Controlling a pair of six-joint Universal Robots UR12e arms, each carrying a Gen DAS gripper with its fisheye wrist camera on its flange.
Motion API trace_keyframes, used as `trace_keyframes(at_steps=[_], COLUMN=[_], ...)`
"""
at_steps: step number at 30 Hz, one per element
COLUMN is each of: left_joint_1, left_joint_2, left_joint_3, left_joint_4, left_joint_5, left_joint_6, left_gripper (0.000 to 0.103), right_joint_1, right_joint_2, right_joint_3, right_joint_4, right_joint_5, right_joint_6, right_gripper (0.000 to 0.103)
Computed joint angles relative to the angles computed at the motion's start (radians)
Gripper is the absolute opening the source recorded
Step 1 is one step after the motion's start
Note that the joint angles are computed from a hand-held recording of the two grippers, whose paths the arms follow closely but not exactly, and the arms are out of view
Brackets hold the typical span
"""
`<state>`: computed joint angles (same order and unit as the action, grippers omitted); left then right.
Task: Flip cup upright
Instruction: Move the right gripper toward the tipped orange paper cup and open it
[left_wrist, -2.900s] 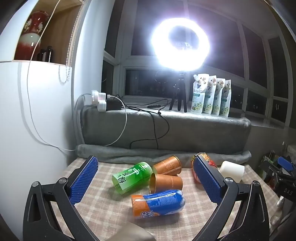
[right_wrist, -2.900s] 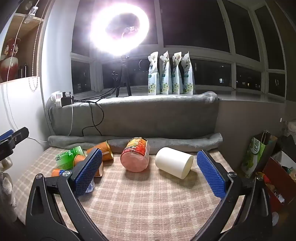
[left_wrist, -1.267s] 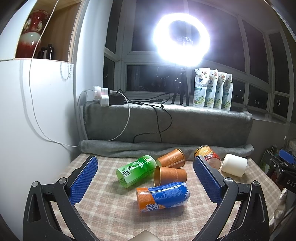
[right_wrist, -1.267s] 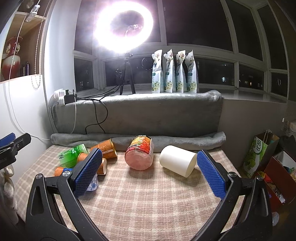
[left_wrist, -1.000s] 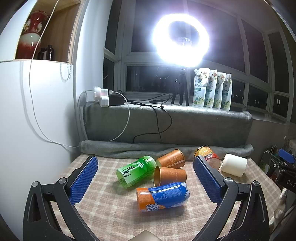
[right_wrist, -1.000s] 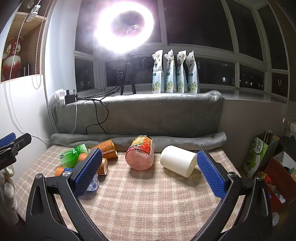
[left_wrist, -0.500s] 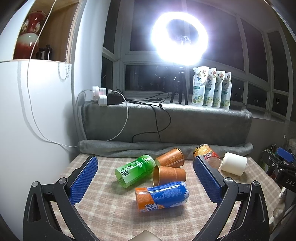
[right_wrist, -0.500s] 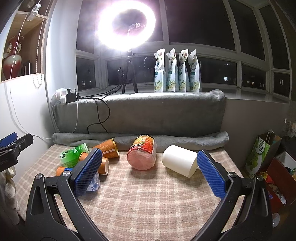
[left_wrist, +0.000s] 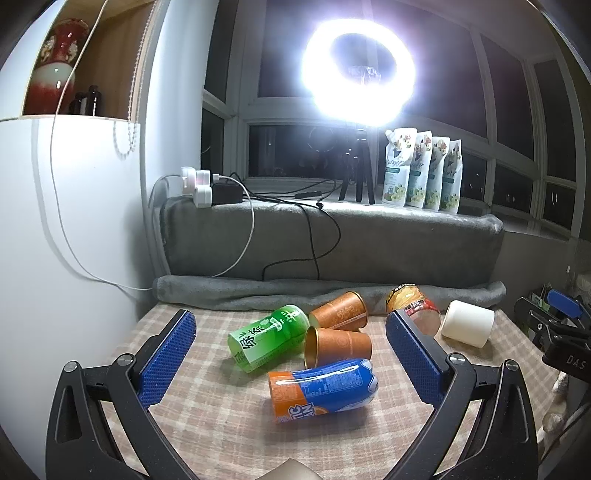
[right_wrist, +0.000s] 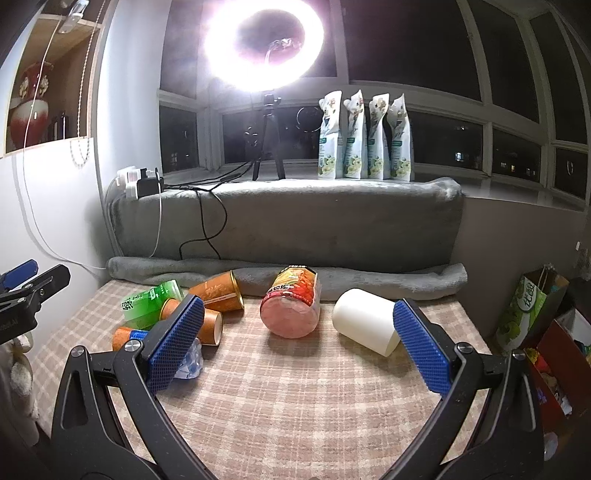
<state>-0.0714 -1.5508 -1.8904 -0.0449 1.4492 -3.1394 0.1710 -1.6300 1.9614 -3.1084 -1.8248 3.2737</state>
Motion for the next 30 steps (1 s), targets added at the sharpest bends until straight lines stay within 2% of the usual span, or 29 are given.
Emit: trace_keyframes(at_steps=[11, 17, 20, 26, 30], left_joint_1=[0.005, 0.021, 0.031, 0.051, 0.058], left_joint_2=[-0.011, -0.011, -0.006, 0.006, 0.01], left_joint_3=[0.009, 0.008, 0.003, -0.012, -0.02], left_joint_4=[-0.024, -0.06, -0.079, -0.14, -0.163], left_joint_5=[0.001, -0.003, -0.013, -0.021, -0.006], left_joint_6=[-0.004, -0.014, -0.008, 0.01, 0.012], left_gripper=[0.102, 0.102, 0.102, 0.102, 0.102], right_joint_1=[-0.016, -0.031, -0.037, -0.04, -0.022], right_joint_2=[0.026, 0.051, 0.068, 0.116, 0.167], right_joint_3=[-0.03, -0.062, -0.088, -0.168, -0.236], right_joint_4=[0.043, 0.102, 0.146, 0.273, 0.343], right_joint_5=[0.067, 0.148, 0.203, 0.302, 0.269], right_joint_6=[-0.026, -0.064, -0.107, -0.256, -0.356], right_gripper=[0.103, 0.103, 0.103, 0.103, 0.098])
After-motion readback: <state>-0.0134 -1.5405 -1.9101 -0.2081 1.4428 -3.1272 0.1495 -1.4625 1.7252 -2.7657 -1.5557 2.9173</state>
